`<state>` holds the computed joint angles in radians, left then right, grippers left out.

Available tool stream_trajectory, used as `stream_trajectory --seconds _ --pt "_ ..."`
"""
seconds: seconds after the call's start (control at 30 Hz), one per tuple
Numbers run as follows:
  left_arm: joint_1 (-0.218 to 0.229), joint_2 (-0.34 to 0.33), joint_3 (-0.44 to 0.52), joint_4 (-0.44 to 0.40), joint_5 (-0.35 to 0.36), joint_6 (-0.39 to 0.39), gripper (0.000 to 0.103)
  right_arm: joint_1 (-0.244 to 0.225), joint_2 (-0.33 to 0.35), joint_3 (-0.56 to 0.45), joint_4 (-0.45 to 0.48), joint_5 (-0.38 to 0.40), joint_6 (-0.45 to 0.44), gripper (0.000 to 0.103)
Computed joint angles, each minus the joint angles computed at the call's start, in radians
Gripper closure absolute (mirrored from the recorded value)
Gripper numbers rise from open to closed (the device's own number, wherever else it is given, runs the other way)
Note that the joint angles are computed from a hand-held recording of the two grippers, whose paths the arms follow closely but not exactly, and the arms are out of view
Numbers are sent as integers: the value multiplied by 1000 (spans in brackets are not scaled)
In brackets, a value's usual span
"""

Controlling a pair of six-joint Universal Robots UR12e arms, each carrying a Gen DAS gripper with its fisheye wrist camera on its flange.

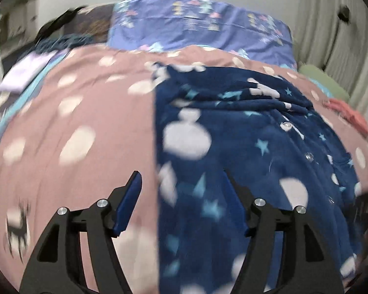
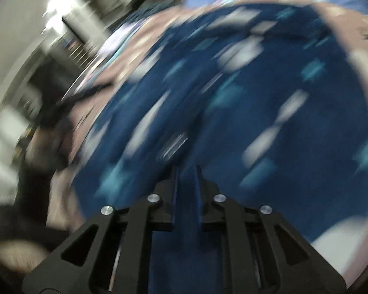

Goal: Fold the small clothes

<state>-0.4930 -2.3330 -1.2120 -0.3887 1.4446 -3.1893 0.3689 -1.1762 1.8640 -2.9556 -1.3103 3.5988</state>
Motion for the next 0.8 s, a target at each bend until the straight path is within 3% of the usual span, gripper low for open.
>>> stream_trajectory --seconds 0.03,0.1,0.17,0.27,0.3,0.33,0.37,0.43,0.5,0.53,0.57,0.63,0.7,0.8 --pt "6 15 -32 16 -13 -24 36 20 6 -1 2 9 -11 90" --pt "12 42 -89 35 -24 -54 35 66 13 1 -34 -91 -56 90" --pt "15 52 -109 30 -25 -61 35 70 13 7 -63 -98 5 90" --pt "23 76 -158 42 -69 -81 35 0 17 77 -277 138 233 89" --pt "25 84 -174 49 -83 -83 35 -12 18 93 -330 172 264 88" --pt "27 93 -192 56 -95 -82 35 -18 16 103 -362 188 288 76" --pt "30 100 -207 57 -109 -83 34 -27 19 111 -393 222 323 49" --pt "37 110 -231 49 -146 -92 32 -39 39 110 -453 295 384 44" --pt "39 115 -250 51 -170 -95 32 -27 54 88 -451 291 374 44" --pt "36 116 -256 64 -168 -92 30 -22 56 78 -434 282 358 46" --pt "35 117 -260 68 -175 -86 30 -12 61 61 -403 253 337 68" --pt "36 120 -266 74 -199 -84 30 -2 69 46 -388 237 346 96" --pt "40 124 -276 79 -235 -94 30 7 69 51 -491 209 385 97" --pt "45 136 -298 86 -254 -92 41 10 23 88 -502 117 362 97"
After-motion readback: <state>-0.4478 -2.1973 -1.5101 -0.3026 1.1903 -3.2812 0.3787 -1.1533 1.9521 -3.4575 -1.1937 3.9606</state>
